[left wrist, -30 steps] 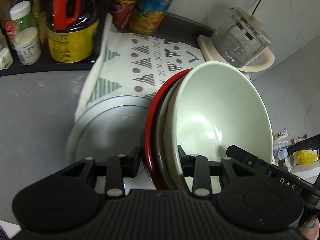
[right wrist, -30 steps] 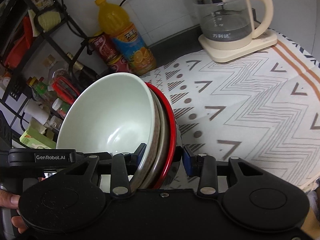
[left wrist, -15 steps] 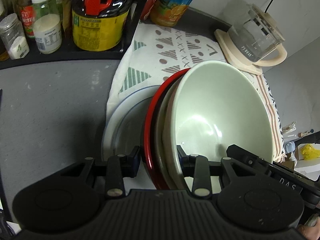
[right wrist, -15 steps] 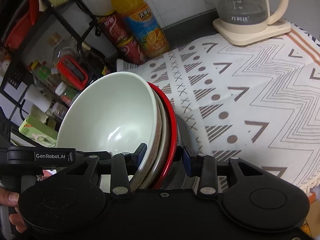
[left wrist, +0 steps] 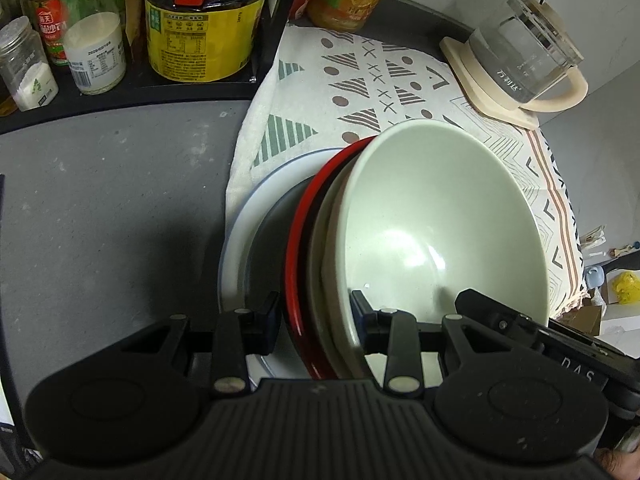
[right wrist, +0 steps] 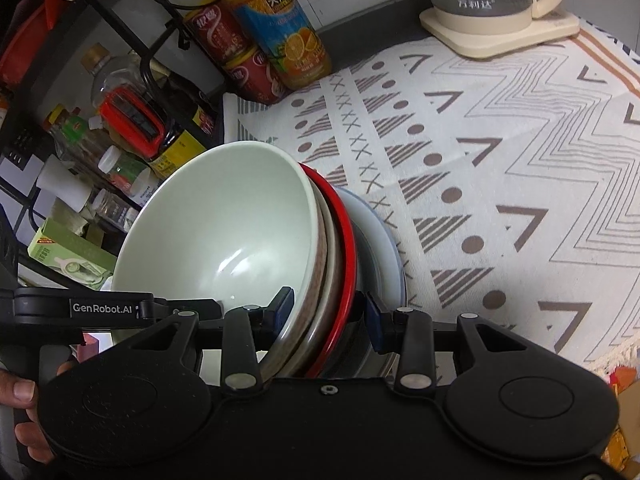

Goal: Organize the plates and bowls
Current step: 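Carry the bowl stack with both grippers onto the plate stack, then open both grippers and pull them back from the stack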

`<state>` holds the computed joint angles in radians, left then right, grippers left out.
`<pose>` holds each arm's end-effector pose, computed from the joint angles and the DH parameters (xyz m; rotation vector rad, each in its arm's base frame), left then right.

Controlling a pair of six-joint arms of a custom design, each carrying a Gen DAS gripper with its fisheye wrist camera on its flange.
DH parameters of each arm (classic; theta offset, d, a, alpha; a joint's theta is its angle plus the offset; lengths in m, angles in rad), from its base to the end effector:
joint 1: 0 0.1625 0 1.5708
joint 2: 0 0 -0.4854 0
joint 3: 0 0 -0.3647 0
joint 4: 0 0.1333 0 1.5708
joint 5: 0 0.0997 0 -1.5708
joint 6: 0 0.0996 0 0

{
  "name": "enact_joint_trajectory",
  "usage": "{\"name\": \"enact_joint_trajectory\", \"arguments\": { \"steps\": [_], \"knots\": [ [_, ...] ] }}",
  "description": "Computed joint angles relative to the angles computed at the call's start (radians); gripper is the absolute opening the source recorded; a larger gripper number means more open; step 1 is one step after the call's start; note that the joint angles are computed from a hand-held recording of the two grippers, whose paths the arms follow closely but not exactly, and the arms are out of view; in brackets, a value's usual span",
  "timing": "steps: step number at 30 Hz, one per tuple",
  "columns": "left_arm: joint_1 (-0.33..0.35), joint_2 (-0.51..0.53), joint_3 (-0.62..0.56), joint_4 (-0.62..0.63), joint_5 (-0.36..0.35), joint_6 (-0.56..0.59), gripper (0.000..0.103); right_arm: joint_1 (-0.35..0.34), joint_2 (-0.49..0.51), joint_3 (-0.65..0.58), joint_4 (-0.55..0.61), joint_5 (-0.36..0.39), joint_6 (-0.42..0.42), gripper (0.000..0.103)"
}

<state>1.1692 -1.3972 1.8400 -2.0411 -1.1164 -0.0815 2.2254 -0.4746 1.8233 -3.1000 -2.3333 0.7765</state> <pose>-0.0386 -0.5437 0.3976 0.4219 2.6677 -0.1854 0.4305 -0.4550 -0.0244 -0.2477 -2.5399 0.8448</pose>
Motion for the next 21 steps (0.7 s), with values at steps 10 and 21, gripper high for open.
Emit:
{"name": "enact_joint_trajectory", "arguments": {
  "steps": [10, 21],
  "knots": [
    [-0.026, 0.014, -0.038, 0.029, 0.033, 0.027, 0.043, -0.002, -0.004, 0.010, -0.075, 0.023, -0.001, 0.059],
    [-0.051, 0.006, -0.035, -0.002, 0.077, 0.150, 0.077, 0.040, 0.011, -0.002, -0.040, -0.131, 0.120, 0.077]
  ]
}}
